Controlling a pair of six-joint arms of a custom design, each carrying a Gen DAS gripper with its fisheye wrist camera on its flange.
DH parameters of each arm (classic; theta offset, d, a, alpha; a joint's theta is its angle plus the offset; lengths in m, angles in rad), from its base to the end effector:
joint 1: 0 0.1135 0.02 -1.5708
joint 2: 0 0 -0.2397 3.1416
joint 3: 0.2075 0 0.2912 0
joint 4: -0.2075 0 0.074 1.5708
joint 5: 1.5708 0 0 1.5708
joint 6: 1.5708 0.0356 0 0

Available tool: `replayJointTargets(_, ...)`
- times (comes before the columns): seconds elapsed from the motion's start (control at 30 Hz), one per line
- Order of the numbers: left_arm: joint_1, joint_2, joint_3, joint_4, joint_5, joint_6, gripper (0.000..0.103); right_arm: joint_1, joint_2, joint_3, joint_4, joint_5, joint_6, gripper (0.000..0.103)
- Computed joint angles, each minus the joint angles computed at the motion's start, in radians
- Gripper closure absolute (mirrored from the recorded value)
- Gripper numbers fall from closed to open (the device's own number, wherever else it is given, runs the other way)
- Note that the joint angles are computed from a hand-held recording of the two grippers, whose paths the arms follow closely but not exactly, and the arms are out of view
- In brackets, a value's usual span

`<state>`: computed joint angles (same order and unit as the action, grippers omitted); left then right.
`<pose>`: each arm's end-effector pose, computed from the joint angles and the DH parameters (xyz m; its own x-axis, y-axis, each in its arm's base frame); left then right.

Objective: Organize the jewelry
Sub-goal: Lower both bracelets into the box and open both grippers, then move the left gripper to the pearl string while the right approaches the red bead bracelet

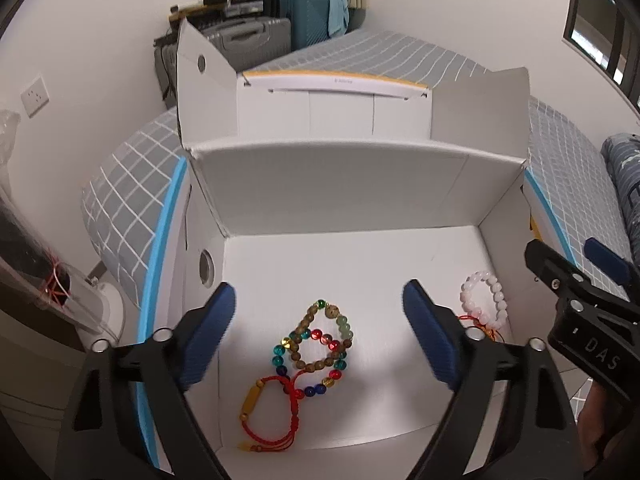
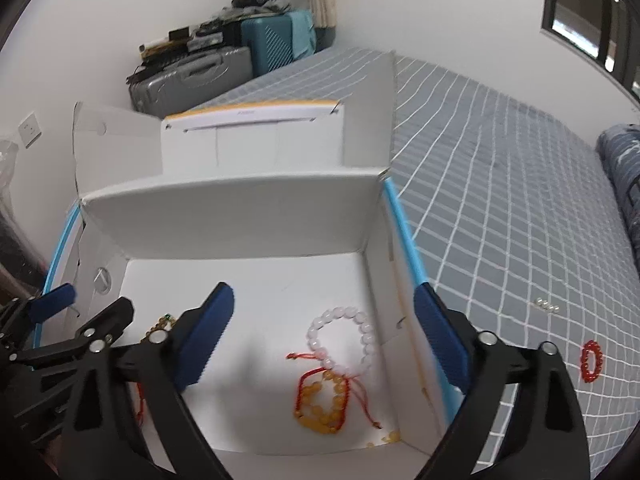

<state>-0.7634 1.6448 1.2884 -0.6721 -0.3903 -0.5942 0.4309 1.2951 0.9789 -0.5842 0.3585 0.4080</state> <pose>0.2845 -0.2536 0.2178 -0.7913 0.0406 -0.6101 0.0658 0.9977 -0.0189 0.2877 0.1185 0.2285 -0.7301 0.0733 -0.6794 0.1053 0.9944 -0.0058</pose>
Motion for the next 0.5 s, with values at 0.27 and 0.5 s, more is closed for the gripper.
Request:
replayJointTargets(0.27,-0.036,-0.002,0.016,0.008,-0.034,0.019,0.006,-0.047,-0.131,-0.068,-0.012,0.041,0.013,0.008)
replayJointTargets(0.5,-0.083,0.031,0.07,0.001,-0.041,0.028,0.006,-0.124,-0.275,-0.127,-0.072,0.034,-0.018,0.008)
